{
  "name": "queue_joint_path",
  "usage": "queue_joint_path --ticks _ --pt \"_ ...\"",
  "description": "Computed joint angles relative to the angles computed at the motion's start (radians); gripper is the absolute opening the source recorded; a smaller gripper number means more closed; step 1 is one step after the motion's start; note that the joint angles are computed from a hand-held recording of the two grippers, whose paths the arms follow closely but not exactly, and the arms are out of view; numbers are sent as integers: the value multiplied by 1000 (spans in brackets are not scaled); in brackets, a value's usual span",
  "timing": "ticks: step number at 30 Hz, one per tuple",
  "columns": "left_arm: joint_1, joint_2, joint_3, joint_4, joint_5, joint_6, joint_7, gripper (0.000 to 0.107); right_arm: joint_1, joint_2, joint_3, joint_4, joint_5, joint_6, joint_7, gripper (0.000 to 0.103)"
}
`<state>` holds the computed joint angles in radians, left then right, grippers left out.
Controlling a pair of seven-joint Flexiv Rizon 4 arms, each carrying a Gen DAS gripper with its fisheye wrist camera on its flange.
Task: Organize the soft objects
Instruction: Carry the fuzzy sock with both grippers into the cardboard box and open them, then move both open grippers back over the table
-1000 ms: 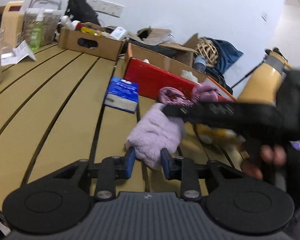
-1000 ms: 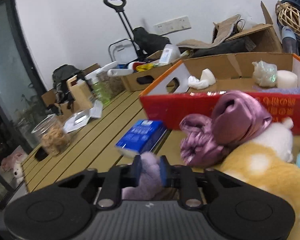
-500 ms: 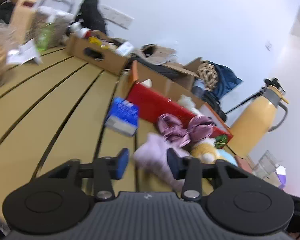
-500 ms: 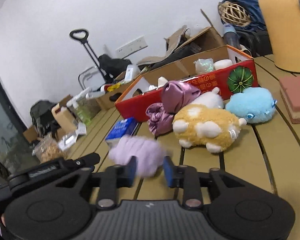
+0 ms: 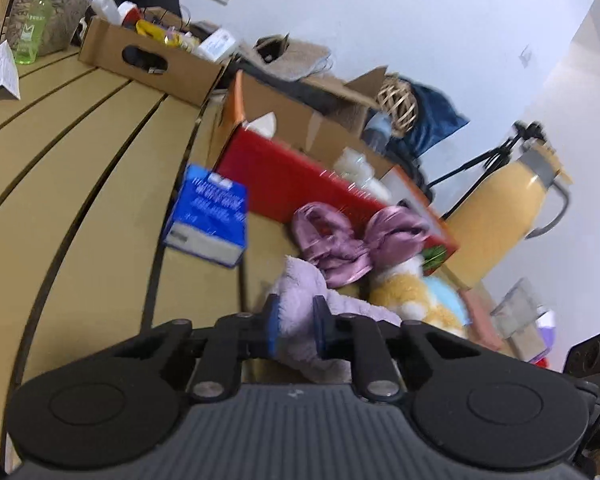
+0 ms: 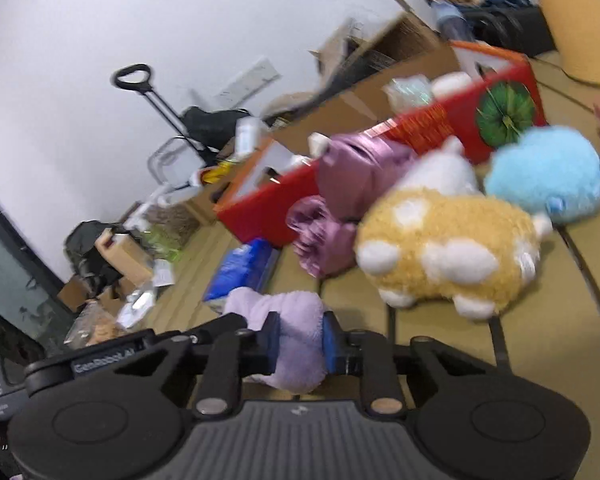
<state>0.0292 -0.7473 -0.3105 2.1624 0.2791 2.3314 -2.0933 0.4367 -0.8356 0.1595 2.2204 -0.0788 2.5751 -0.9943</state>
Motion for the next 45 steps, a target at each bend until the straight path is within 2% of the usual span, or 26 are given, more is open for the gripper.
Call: queue_joint_path --ticks 2,4,6,8,10,11,12,13,14,15,16,17,18,20,21,22,25,28,32,34,35,36,38,41,42,45 --pt "5 13 -4 -3 16 47 -6 17 -5 41 -9 22 -31 26 -39 20" --pt "35 37 -34 -53 53 26 -19 17 -95 87 76 -1 -45 3 -158 20" --pt "50 59 -56 -140 68 -52 -13 17 -234 118 199 -78 -72 -118 -299 20" --pt "57 57 -64 -303 141 -209 -77 17 -346 109 295 -213 -86 -293 -404 20" --pt "124 -1 -180 -448 148 -399 -65 17 -367 76 274 -376 -144 -470 -370 20" --pt "138 -51 -236 -530 79 -506 -11 17 -357 49 221 -458 -242 -546 -290 20" --pt "137 -91 -259 -597 39 -573 14 17 -355 15 200 -539 -302 -610 -218 20" --pt "107 -140 -261 -679 -65 -639 104 17 -359 -24 171 -621 -428 -683 -97 20" --pt "68 -175 -231 -760 -118 -699 137 17 -365 -67 161 -702 -525 -750 -41 20" --pt "26 -206 -192 -842 -150 -757 153 17 -364 -111 166 -783 -558 -824 -18 20" --pt "-37 -239 -129 -923 -247 -815 210 17 -381 -164 203 -865 -617 -906 22 20" --pt "-80 -266 -78 -998 -278 -874 227 17 -393 -218 256 -946 -628 -991 6 20" --pt "-103 -305 -49 -1080 -251 -927 212 18 -392 -265 279 -1018 -643 -1052 11 20" --pt "-170 -356 66 -1209 -207 -1017 116 19 -376 -313 294 -1097 -624 -1146 -36 22" --pt "-189 -372 96 -1233 -231 -1025 128 19 -364 -335 297 -1138 -613 -1200 -56 24" --pt "-191 -382 94 -1242 -244 -1029 152 20 -351 -342 274 -1149 -605 -1207 -54 29" --pt "-209 -371 118 -1217 -271 -1009 168 22 -322 -331 195 -1129 -581 -1156 -33 30" --pt "-216 -315 135 -1143 -282 -973 208 22 -341 -296 214 -1083 -522 -1121 -47 37" --pt "-219 -169 157 -969 -289 -907 250 23 -337 -153 157 -928 -475 -1042 -50 37" --pt "-228 -87 178 -877 -287 -870 269 31 -332 -57 124 -822 -449 -986 -54 39" --pt "-243 -34 204 -818 -279 -845 270 37 -328 -3 107 -762 -436 -958 -59 43" --pt "-271 9 250 -774 -272 -827 260 38 -337 45 110 -711 -426 -946 -76 47" --pt "-372 96 397 -689 -238 -809 207 39 -395 136 171 -607 -413 -932 -138 51" --pt "-436 223 467 -548 -229 -802 217 47 -446 287 201 -445 -384 -905 -199 54" --pt "-464 258 500 -511 -215 -798 203 51 -441 339 184 -388 -371 -880 -211 55" --pt "-570 378 608 -379 -119 -764 144 66 -341 503 50 -202 -314 -788 -235 65"
